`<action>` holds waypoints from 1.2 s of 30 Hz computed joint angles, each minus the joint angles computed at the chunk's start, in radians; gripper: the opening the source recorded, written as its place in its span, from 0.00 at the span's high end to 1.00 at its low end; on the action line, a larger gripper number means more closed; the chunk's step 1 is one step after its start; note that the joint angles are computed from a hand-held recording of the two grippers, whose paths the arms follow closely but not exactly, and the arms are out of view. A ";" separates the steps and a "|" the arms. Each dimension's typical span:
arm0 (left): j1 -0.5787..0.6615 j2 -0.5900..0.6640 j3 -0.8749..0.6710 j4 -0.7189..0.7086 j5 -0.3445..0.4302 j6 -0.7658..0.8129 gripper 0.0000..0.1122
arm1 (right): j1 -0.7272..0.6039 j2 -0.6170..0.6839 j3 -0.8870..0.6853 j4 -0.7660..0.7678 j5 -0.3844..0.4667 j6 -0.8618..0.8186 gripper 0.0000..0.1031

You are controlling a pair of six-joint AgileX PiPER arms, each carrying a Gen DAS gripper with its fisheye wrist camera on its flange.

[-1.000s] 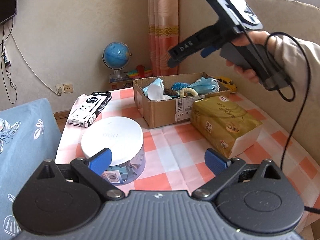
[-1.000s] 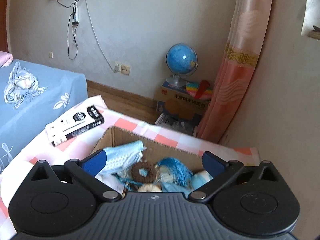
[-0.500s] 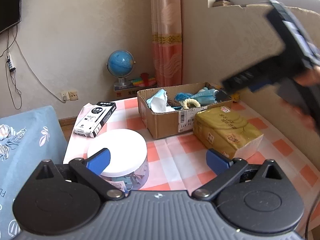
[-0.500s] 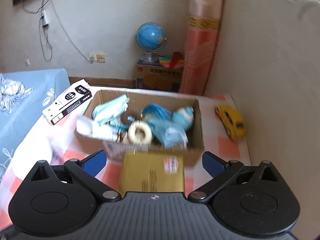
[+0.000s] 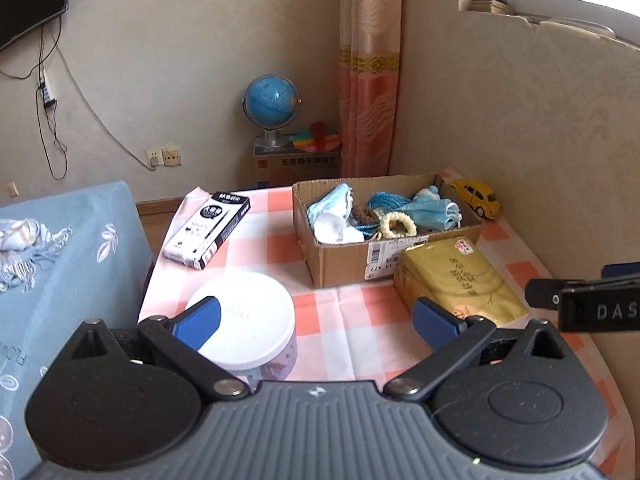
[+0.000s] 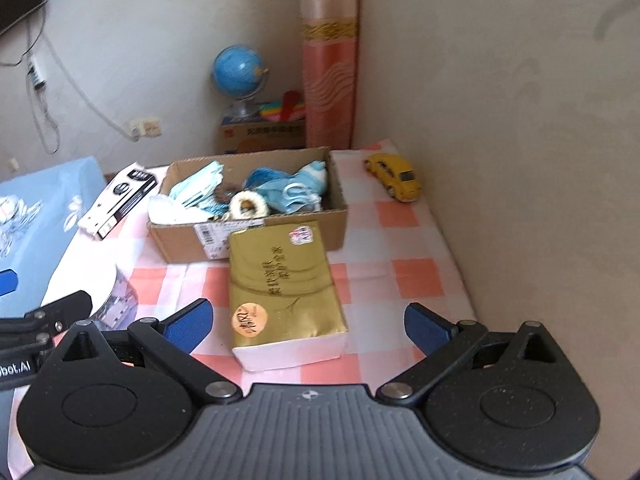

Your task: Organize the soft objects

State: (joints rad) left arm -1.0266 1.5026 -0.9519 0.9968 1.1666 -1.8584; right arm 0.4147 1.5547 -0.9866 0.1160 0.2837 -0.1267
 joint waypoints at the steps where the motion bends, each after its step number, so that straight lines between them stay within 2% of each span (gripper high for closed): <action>1: 0.001 0.003 -0.012 -0.005 0.004 0.012 0.09 | 0.000 -0.013 0.010 -0.016 0.001 0.020 0.00; 11: 0.013 0.039 -0.095 -0.055 0.014 0.097 0.09 | -0.010 -0.052 0.040 0.022 0.006 -0.012 0.00; 18: -0.002 0.053 -0.122 -0.058 0.042 0.107 0.09 | -0.007 -0.054 0.046 0.005 0.000 0.008 0.00; 36: -0.006 0.060 -0.135 -0.065 0.048 0.118 0.09 | -0.014 -0.057 0.055 0.030 -0.008 -0.011 0.00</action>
State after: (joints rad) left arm -1.0325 1.5630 -1.0867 0.9318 1.2145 -1.7407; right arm 0.4003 1.4982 -0.9314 0.1461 0.2752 -0.1375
